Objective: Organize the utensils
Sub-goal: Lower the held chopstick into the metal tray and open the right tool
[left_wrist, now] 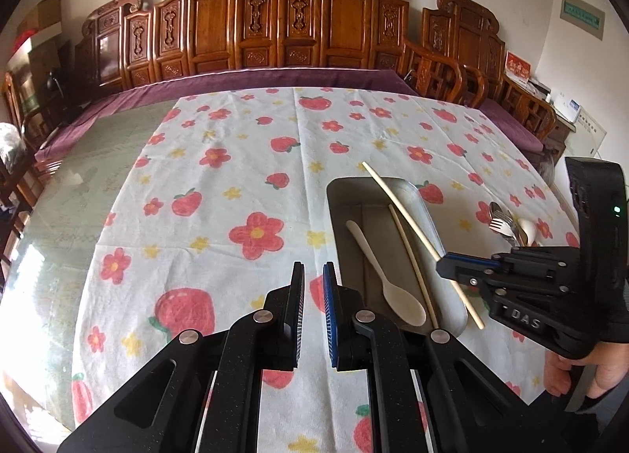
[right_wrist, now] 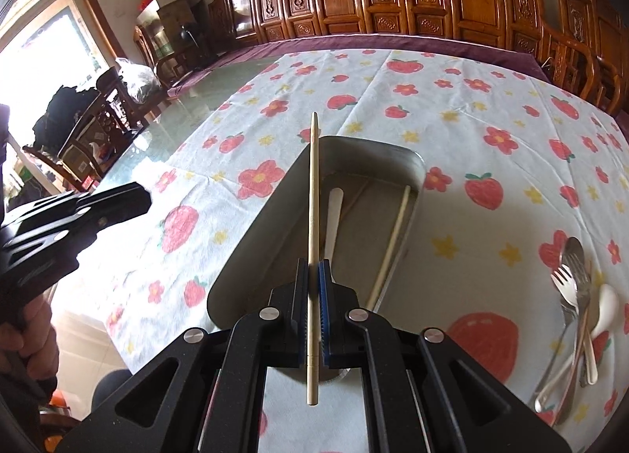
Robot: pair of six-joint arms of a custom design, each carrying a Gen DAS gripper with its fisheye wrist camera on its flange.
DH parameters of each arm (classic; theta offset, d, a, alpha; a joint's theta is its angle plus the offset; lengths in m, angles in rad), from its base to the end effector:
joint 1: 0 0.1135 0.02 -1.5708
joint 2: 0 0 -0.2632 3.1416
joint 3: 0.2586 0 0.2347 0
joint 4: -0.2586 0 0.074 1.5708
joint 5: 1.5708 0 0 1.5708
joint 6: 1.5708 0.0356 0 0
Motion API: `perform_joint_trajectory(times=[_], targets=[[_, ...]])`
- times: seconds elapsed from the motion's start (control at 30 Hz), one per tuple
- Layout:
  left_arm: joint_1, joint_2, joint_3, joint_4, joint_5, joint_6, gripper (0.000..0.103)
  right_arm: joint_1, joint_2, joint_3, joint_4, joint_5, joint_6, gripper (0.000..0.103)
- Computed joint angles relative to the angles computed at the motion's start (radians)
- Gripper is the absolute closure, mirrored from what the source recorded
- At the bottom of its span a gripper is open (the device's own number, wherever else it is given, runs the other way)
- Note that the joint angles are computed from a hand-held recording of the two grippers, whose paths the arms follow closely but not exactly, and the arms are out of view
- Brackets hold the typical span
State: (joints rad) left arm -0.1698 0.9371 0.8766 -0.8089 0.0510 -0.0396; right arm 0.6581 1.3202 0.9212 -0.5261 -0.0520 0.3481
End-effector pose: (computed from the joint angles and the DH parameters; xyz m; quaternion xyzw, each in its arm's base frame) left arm 0.1623 -0.0297 0.2881 0.0698 0.9363 -0.0597 0.3391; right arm 0.1991 0.1562 0.2481 -0.1545 0.9354 0.1745 0.2660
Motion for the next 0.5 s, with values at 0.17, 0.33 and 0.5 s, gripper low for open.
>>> perform_joint_trajectory(times=[0.17,0.33,0.5], targets=[[0.042,-0.016,0.001,-0.014,0.026,0.028,0.094,0.004,0.087,0.025,0.033,0.000,0.030,0.097],[0.072,-0.024,-0.004,-0.022,0.042,0.046,0.094,0.000,0.138,0.037,0.040,0.014,0.053,0.097],[0.077,-0.028,-0.006,-0.028,0.042,0.052,0.094,0.002,0.161,0.027,0.048,0.036,0.048,0.097]])
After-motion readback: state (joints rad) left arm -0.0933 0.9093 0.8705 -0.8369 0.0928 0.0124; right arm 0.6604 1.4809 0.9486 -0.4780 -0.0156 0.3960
